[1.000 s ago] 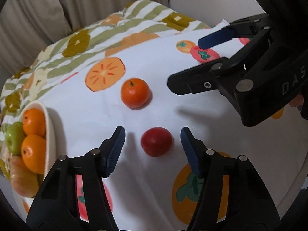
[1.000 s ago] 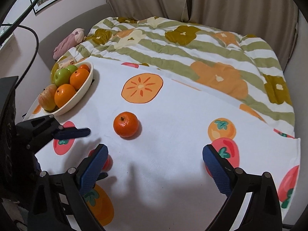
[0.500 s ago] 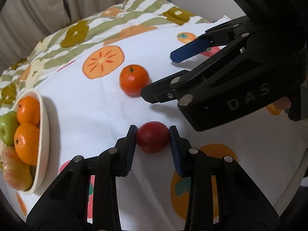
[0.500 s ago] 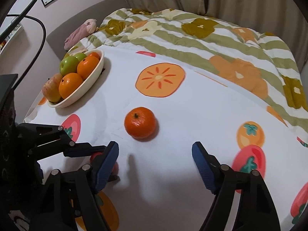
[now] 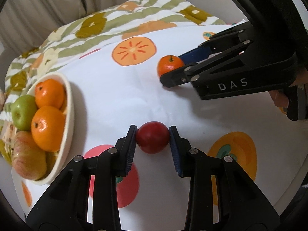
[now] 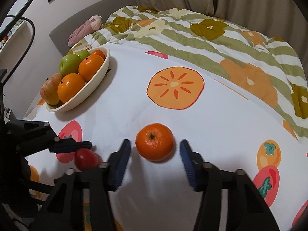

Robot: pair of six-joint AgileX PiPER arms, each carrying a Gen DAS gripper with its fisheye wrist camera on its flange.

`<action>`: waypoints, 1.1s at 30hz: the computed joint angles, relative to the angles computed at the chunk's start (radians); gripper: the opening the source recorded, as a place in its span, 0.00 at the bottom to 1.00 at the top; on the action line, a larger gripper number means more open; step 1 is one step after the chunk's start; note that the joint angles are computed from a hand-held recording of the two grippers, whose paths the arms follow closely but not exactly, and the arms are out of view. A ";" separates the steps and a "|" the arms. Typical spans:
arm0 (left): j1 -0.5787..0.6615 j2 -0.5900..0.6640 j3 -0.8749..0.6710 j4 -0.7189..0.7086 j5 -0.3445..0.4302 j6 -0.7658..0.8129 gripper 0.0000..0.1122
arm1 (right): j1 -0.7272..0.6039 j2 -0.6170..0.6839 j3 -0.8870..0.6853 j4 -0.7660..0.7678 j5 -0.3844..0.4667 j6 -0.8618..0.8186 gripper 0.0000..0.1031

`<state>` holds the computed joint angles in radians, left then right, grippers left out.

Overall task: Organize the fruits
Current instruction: 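Carry the tomato with the left tool while the right tool carries the orange to the bowl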

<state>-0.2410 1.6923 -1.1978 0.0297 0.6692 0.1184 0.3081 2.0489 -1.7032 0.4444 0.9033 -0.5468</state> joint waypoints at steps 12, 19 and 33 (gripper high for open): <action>0.113 -0.089 -0.028 -0.052 0.059 0.061 0.34 | 0.047 -0.030 -0.071 -0.035 0.033 0.094 0.36; 0.231 -0.143 -0.082 -0.131 0.128 0.165 0.34 | 0.116 -0.036 -0.186 -0.079 0.091 0.228 0.36; 0.538 -0.073 -0.276 -0.324 0.267 0.493 0.34 | 0.291 0.112 -0.520 -0.213 0.194 0.538 0.36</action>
